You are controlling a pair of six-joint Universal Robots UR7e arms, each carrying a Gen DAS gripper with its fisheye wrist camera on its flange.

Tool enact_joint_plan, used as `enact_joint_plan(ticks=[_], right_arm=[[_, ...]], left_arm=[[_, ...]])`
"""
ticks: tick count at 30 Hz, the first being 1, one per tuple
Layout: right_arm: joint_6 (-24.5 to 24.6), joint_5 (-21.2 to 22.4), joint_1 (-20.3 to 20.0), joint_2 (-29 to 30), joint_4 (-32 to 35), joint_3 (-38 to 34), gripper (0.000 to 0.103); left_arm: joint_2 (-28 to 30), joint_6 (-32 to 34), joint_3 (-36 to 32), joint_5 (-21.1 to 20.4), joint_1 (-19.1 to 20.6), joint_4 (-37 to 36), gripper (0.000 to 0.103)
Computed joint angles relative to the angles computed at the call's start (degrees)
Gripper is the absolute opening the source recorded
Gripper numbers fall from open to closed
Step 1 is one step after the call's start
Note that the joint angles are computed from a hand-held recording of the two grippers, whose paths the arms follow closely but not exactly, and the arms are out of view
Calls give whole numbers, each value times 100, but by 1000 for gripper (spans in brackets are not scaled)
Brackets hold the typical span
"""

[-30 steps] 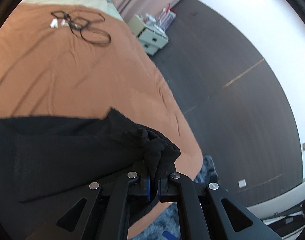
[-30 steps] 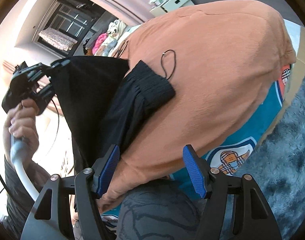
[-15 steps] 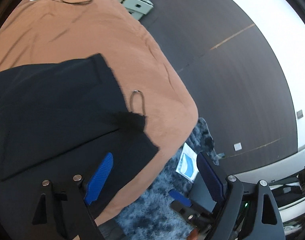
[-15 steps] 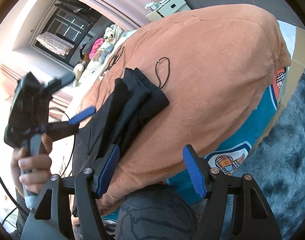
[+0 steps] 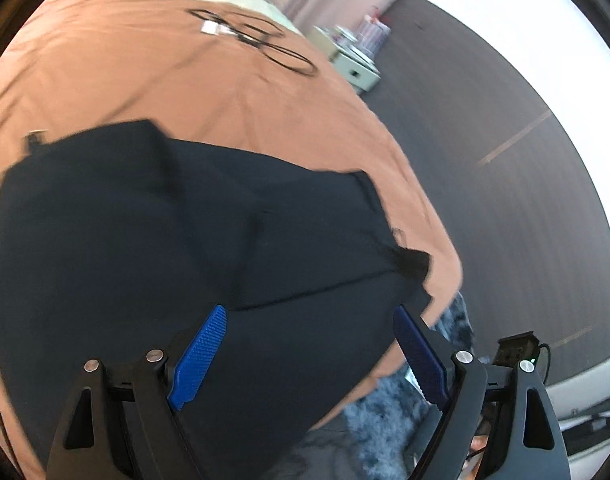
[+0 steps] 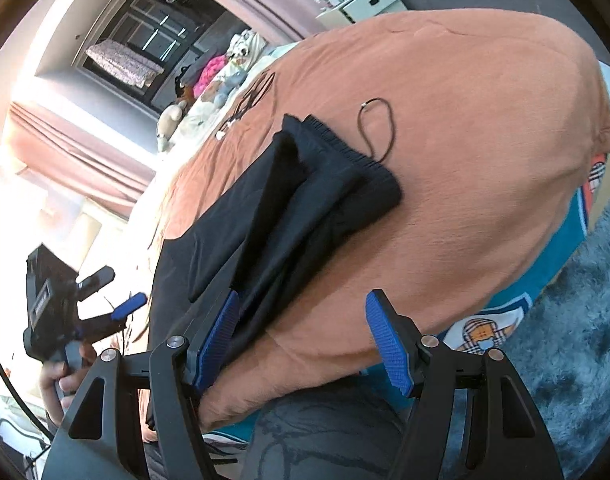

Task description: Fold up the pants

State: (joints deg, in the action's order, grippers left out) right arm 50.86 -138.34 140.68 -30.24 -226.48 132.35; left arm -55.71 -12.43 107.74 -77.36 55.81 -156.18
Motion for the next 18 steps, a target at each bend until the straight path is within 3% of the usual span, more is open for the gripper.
enact_joint_plan(ticks=[2, 8, 13, 18], right_arm=[[-108, 43, -68, 18, -33, -62, 82], [-290, 230, -255, 20, -51, -140, 84], [-363, 264, -411, -103, 413, -276, 85], [-378, 297, -499, -132, 791, -548, 85]], left_arm=[[-180, -2, 85, 146, 122, -36, 87], [-528, -61, 170, 505, 488, -113, 86], [-747, -140, 161, 714, 824, -127, 67], [-778, -293, 32, 1058, 1110, -91, 59]])
